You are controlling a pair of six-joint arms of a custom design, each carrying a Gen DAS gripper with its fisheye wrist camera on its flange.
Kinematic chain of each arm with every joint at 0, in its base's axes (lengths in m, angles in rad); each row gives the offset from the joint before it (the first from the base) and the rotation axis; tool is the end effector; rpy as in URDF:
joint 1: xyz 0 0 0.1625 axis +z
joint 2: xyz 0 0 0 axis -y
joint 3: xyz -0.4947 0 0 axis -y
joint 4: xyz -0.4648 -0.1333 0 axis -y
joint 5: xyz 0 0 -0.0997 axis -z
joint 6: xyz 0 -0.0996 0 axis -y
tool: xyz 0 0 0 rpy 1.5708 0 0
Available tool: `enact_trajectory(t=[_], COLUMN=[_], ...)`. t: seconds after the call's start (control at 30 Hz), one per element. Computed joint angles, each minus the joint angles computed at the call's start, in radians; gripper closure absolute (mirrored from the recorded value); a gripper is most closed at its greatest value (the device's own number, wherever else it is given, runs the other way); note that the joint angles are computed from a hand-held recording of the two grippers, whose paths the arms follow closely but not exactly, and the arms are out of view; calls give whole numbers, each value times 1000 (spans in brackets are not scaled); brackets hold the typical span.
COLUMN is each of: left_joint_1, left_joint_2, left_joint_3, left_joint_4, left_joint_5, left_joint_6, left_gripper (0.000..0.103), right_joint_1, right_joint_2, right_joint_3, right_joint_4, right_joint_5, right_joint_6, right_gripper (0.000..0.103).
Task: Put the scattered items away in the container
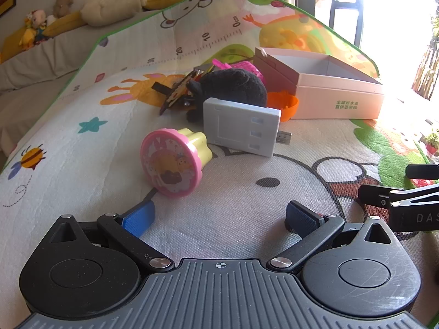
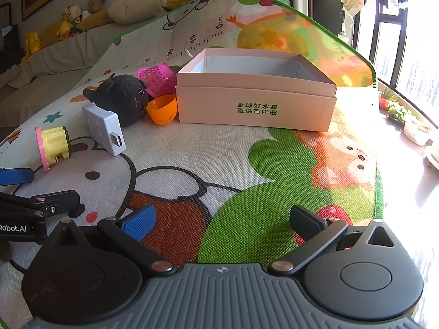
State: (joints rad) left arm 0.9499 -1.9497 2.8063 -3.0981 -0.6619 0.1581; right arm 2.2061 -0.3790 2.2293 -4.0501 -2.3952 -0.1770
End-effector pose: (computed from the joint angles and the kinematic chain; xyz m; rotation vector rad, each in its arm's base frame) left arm 0.0341 -0.3165 0.2849 0.4918 2.1904 -0.9987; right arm 0.3165 -0.3279 -0.0973 0.6095 -2.2472 0.9592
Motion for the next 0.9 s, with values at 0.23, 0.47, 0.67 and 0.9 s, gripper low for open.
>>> enact_trajectory(t=[0.23, 0.47, 0.67, 0.9], left_joint_1=[0, -1, 0, 0], left_joint_2=[0, 2, 3, 2], left_joint_3=[0, 1, 1, 1], left_joint_4=[-2, -5, -7, -10], left_joint_5=[0, 0, 0, -1], left_joint_6=[1, 2, 3, 4], left_gripper=[0, 0, 0, 0], right_joint_1=[0, 0, 0, -1], right_joint_2=[-1, -3, -3, -3], right_joint_3=[1, 1, 1, 0], right_joint_4=[0, 2, 2, 2], right_joint_5=[-1, -1, -1, -1], right_joint_6=[0, -1, -1, -2], right_gripper=[0, 0, 0, 0])
